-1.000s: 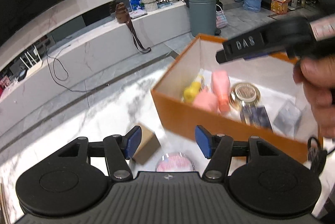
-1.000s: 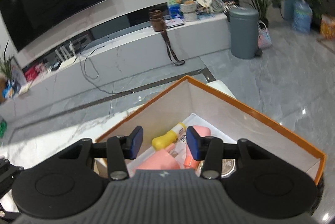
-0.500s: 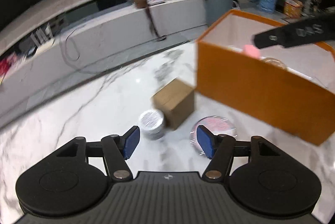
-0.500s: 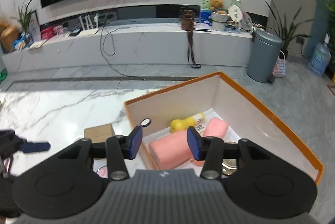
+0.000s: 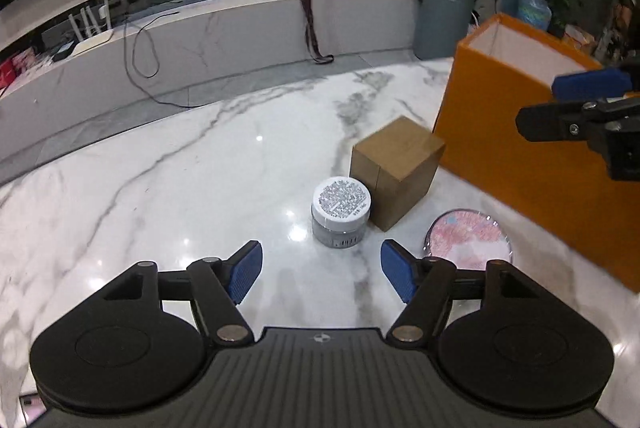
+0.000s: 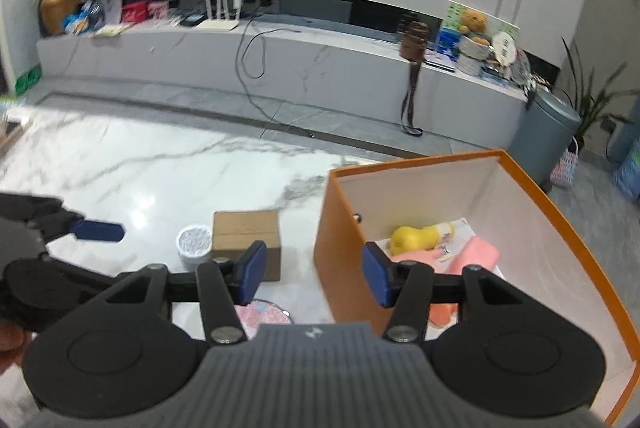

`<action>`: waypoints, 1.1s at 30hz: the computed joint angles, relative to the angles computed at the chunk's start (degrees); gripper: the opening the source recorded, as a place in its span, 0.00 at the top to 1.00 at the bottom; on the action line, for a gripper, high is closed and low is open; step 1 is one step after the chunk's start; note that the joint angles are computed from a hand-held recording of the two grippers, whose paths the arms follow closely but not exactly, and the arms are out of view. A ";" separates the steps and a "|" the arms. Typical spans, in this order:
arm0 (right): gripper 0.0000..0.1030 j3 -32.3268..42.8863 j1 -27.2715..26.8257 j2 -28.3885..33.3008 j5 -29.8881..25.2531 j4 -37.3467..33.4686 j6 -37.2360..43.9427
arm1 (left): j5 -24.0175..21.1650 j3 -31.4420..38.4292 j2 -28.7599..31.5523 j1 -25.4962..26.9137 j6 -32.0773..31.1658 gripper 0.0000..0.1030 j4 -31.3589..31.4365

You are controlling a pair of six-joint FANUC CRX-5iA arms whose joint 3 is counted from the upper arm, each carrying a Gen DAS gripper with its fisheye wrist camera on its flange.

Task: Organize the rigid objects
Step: 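Withdraw both tools from the orange box toward the table objects, then grasp white round jar with left tool while right tool grasps pink compact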

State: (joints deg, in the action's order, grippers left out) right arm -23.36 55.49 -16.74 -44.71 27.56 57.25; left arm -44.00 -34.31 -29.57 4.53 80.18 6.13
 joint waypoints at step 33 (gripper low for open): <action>0.33 5.09 -1.21 7.45 -7.90 -19.19 19.80 | 8.00 -5.09 4.65 3.39 -16.08 0.55 11.55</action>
